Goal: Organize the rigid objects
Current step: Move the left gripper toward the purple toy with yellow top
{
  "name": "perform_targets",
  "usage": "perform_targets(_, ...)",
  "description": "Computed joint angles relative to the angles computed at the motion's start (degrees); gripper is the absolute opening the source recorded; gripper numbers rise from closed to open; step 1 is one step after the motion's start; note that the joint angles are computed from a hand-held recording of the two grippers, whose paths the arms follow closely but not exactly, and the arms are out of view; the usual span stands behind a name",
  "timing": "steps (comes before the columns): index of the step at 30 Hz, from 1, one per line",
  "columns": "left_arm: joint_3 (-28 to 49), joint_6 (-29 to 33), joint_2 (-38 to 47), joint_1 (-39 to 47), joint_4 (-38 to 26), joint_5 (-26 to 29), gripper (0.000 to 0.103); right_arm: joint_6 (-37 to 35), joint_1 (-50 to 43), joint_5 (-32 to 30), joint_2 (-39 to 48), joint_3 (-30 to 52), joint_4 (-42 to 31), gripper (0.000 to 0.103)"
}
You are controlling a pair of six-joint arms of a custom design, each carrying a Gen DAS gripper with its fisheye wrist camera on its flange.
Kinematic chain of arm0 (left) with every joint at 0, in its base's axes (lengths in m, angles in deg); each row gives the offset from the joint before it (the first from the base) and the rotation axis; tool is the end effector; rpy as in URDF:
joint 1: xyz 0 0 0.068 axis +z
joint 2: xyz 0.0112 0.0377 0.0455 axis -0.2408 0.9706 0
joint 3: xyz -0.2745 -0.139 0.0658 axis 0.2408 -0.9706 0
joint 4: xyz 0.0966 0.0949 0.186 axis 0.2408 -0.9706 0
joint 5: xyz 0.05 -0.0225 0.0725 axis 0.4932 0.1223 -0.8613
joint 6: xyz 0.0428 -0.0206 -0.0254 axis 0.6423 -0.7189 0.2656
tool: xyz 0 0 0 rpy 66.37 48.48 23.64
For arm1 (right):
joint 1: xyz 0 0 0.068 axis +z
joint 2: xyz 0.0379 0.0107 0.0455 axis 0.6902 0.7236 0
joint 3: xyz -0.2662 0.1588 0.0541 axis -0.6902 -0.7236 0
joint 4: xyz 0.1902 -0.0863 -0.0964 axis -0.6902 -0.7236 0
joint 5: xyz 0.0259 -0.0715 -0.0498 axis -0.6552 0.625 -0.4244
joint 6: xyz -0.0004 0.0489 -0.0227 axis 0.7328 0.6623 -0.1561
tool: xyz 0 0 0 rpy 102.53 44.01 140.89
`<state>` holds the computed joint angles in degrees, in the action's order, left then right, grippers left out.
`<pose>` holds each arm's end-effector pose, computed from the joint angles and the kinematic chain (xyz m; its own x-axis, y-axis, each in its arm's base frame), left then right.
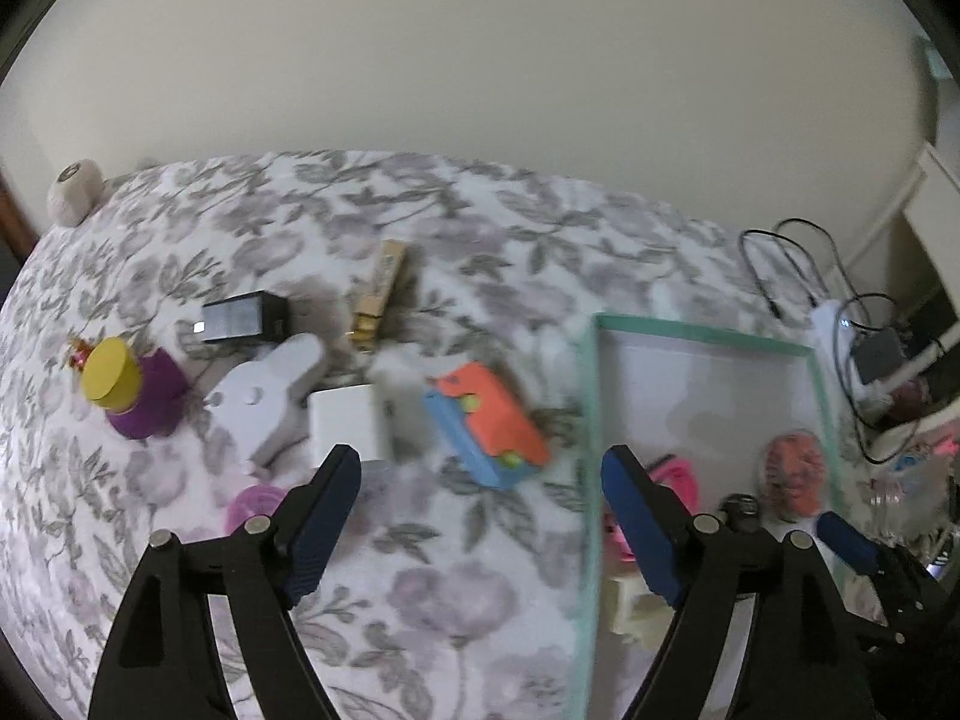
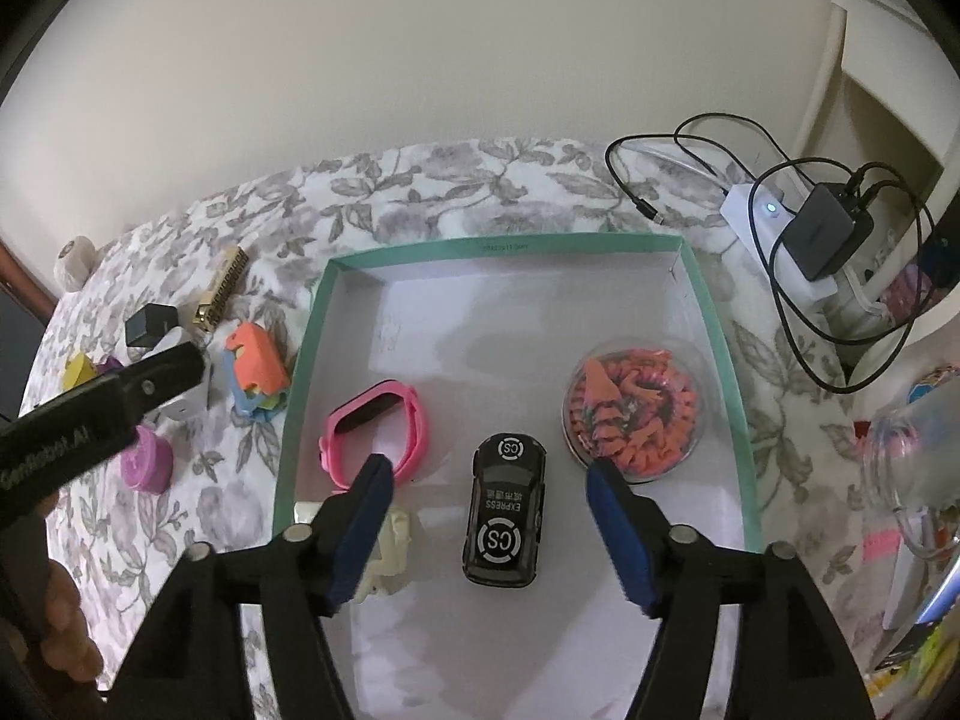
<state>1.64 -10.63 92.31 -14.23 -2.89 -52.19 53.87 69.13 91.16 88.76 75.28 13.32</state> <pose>0.3320 -0.0055 0.1943 -0.8891 0.0344 -0.4564 0.0815 0.9931 -0.0840 0.2583 0.1156 0.1783 -0.8719 0.2020 -0.4462 0.1777 0.9794 0.0962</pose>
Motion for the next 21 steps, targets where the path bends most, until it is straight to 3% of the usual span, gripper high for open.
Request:
perform_targets(3,0.2,0.6,0.7,1.4,0.5,-0.4,0.096,0.3,0.2,0.3,0.5,0.0,0.5,0.085)
perform_targets(8,1.0,1.9,0.9,4.5,0.1,1.8,0.098,0.6,1.2,1.6,1.2,0.5,0.7,0.101)
perform_targets(21,5.8,7.7,1.7,15.6,-0.3,4.7,0.102,3.0,6.1,5.2,1.8,5.1,0.4,0.103)
